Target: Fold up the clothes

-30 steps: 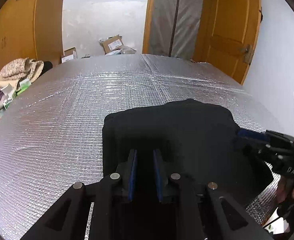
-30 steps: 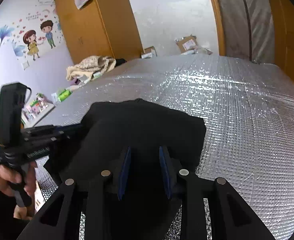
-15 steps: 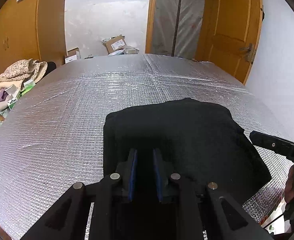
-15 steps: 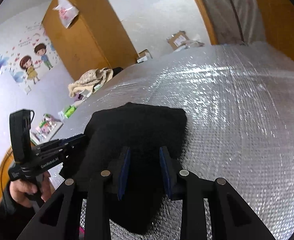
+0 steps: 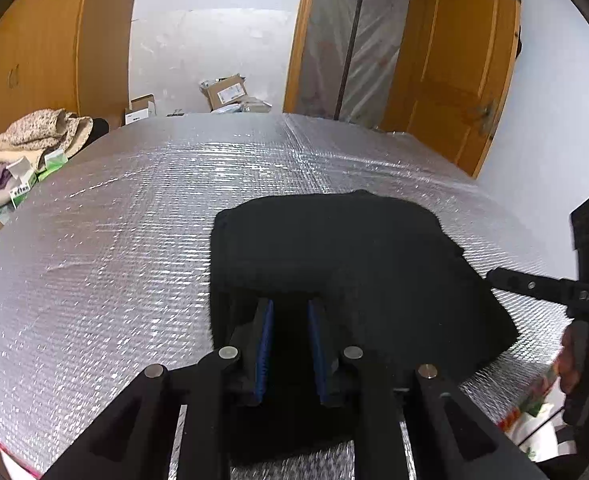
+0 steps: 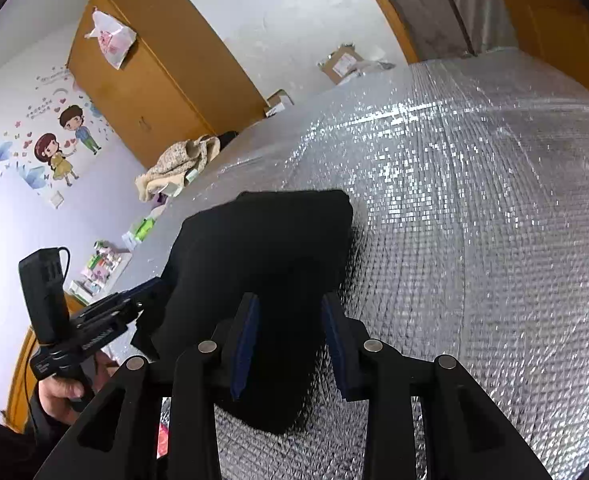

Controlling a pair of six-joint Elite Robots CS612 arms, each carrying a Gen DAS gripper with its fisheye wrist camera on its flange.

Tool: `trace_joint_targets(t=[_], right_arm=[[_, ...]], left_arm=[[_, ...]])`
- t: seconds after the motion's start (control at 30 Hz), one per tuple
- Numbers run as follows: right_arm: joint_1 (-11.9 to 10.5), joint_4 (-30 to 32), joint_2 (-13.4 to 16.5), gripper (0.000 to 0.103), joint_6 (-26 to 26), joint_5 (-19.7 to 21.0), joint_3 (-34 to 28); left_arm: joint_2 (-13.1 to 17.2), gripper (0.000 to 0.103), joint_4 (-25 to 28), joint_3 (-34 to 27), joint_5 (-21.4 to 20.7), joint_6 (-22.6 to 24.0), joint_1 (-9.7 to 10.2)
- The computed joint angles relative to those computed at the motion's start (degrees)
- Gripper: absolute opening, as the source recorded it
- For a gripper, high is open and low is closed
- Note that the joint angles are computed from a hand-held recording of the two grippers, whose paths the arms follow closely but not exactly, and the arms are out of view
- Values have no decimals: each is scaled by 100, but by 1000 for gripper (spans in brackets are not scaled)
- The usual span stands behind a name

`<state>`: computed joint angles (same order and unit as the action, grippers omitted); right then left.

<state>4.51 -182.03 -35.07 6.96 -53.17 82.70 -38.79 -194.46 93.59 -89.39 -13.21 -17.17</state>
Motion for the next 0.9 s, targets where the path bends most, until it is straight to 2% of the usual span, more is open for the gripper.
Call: trace_joint_targets(t=[0.1, 0.23, 0.6, 0.9], right_arm=[[-46, 44, 18, 37, 51, 229, 12], [-90, 27, 35, 50, 212, 353, 44], [-85, 97, 37, 52, 298, 320, 12], [-41, 338, 69, 52, 206, 295, -112]], left_arm=[[-44, 21, -114, 117, 56, -165, 62], [-78, 27, -160, 209, -17, -367, 166], [-5, 35, 8, 154, -853, -518, 286], [46, 43, 212, 39, -1156, -687, 370]])
